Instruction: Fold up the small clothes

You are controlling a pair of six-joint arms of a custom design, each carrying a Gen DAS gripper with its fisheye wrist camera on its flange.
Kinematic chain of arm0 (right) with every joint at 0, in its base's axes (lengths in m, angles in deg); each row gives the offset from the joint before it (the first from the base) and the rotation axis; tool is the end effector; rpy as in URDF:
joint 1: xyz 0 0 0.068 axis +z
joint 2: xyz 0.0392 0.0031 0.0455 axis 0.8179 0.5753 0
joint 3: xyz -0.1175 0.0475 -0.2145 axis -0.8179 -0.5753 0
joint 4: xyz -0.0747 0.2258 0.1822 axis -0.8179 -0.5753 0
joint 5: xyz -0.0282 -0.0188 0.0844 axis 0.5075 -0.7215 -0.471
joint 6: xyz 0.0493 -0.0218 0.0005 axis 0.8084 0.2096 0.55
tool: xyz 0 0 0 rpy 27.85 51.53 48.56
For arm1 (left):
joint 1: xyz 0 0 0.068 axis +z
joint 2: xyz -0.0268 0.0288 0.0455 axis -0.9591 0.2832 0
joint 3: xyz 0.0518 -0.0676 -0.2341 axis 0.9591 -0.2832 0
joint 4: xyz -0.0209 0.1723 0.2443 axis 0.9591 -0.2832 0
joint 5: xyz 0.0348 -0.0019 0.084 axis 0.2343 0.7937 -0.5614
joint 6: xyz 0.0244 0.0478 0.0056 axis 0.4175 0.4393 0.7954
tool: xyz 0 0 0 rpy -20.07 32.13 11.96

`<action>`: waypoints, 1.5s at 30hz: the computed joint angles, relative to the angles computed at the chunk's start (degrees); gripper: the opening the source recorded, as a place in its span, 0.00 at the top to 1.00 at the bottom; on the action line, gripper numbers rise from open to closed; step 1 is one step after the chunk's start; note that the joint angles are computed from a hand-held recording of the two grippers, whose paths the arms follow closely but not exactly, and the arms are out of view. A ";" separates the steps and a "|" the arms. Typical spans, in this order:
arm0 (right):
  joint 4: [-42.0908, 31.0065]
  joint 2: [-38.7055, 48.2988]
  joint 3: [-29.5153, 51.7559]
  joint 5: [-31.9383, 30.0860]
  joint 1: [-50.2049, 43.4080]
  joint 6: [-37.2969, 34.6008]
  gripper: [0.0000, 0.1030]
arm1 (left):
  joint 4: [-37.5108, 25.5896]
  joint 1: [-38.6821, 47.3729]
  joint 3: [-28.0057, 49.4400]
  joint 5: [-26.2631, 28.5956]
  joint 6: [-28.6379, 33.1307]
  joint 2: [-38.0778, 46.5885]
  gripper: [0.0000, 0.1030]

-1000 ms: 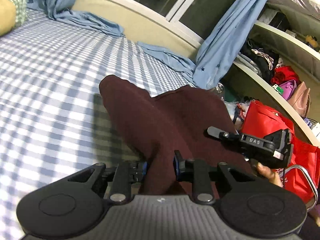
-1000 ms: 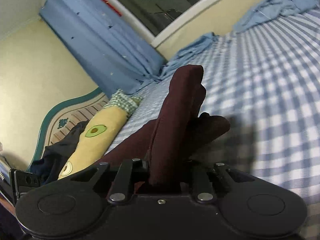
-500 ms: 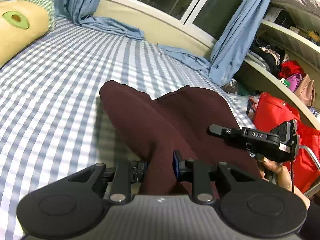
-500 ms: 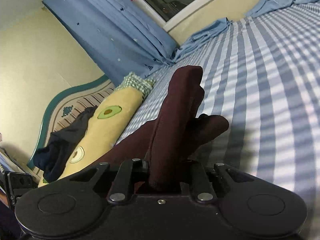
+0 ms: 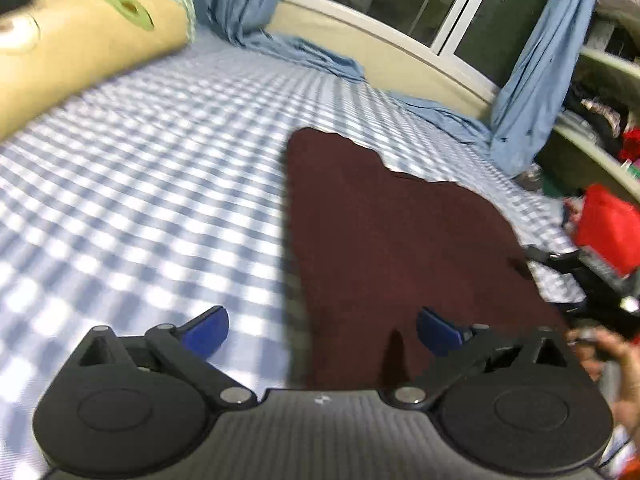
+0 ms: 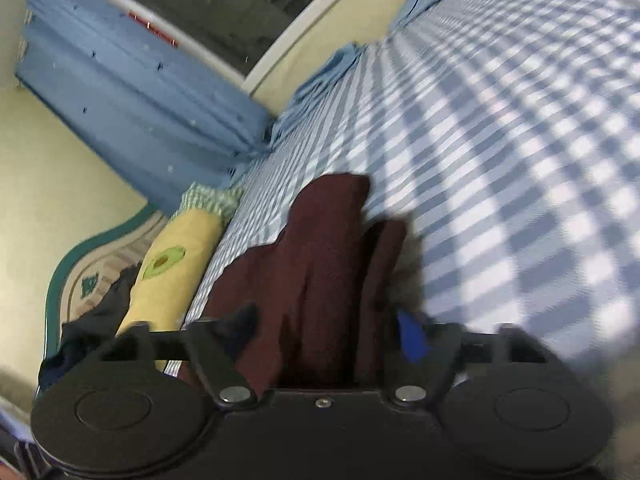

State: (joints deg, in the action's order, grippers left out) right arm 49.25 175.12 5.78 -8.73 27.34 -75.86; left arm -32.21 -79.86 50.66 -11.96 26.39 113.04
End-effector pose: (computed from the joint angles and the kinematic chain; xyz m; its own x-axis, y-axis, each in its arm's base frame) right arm 0.3810 -0.1639 0.1213 -0.7541 0.3949 -0.5248 -0.1731 0.6513 0.7388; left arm 0.1985 -0.0246 0.1548 -0.6344 -0.3446 -0.6919 -0.1071 0.9257 -0.3628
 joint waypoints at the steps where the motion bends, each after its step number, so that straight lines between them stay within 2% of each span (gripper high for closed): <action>1: -2.95 0.04 0.87 -0.54 -1.00 -2.53 0.20 | -3.66 -0.28 -0.32 -1.87 0.21 -3.40 0.01; 3: -10.65 -1.52 1.96 -0.87 -3.05 -10.07 0.20 | -10.57 -0.31 -1.17 -4.69 0.58 -11.69 0.01; 4: -15.39 -2.86 2.24 -0.99 -3.98 -15.01 0.20 | -13.75 0.09 -1.07 -4.42 1.54 -15.70 0.01; 7: -33.20 -5.99 2.74 -7.76 -6.93 -33.16 0.20 | -20.35 -1.53 0.32 -2.93 4.10 -24.08 0.01; 9: -46.75 -5.85 3.99 -11.31 -8.24 -44.52 0.17 | -21.06 -5.02 1.19 -2.65 5.20 -26.23 0.01; 10: -51.55 -5.71 4.17 -12.11 -8.48 -48.61 0.14 | -20.52 -7.88 1.68 -3.14 5.18 -25.95 0.01; 11: -52.84 -6.75 2.90 -12.39 -8.42 -50.04 0.14 | -19.43 -10.57 2.04 -4.33 4.83 -24.81 0.01; 14: -46.09 -12.14 -3.82 -11.72 -7.71 -46.57 0.14 | -15.62 -17.91 3.13 -8.97 3.28 -18.51 0.01; 16: -41.76 -14.08 -7.20 -10.26 -6.82 -43.98 0.14 | -12.47 -20.09 3.62 -9.80 1.99 -13.22 0.01; 18: -43.82 -12.62 -7.52 -8.92 -6.61 -45.84 0.14 | -11.32 -20.26 3.28 -8.53 0.54 -11.59 0.01; 21: -42.86 -12.52 -9.36 -8.65 -7.44 -47.58 0.14 | -9.22 -18.56 2.10 -6.37 -0.85 -8.68 0.01; 25: -45.35 -9.20 -7.07 -7.19 -7.05 -50.58 0.14 | -4.72 -14.91 1.06 -2.92 -0.96 -3.09 0.01; 28: -45.33 -9.82 -7.58 -6.02 -6.84 -54.10 0.14 | -2.62 -14.45 0.93 -3.44 -0.58 -0.02 0.01; 30: -46.53 -11.47 -7.29 -4.15 -6.71 -55.23 0.15 | -3.70 -15.67 0.92 -5.42 -1.02 -1.52 0.01; 32: -50.34 -12.29 -5.10 -4.11 -7.16 -58.60 0.14 | -7.63 -17.43 1.57 -8.13 -1.20 -5.42 0.01; 34: -49.94 -13.74 -2.78 -6.29 -7.29 -59.56 0.07 | -12.08 -18.70 2.28 -11.19 -1.57 -10.08 0.01; 35: -44.95 -15.29 -2.41 -7.56 -6.60 -55.51 0.01 | -14.16 -18.83 2.77 -12.04 -2.01 -12.01 0.01; 37: -33.14 -15.74 -0.47 -7.76 -3.61 -44.29 0.01 | -18.38 -18.27 3.87 -13.23 -3.15 -15.65 0.01; 40: -26.09 -7.43 10.07 -3.13 3.01 -31.52 0.01 | -22.99 -16.02 4.21 -13.00 -3.39 -20.92 0.01; 42: -24.07 -1.84 16.28 -0.04 6.68 -28.45 0.01 | -25.32 -13.47 3.91 -11.35 -2.65 -24.13 0.01; 44: -17.57 0.66 17.63 3.36 9.52 -24.73 0.01 | -27.55 -10.73 4.31 -9.78 -1.15 -25.13 0.01; 45: -17.02 2.66 19.28 4.59 10.44 -23.70 0.01 | -28.64 -9.69 4.27 -9.54 -0.52 -26.00 0.01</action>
State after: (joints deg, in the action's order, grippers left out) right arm 32.23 177.78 25.06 -4.14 37.78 -99.55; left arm -60.84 -89.54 54.93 -21.49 25.87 87.05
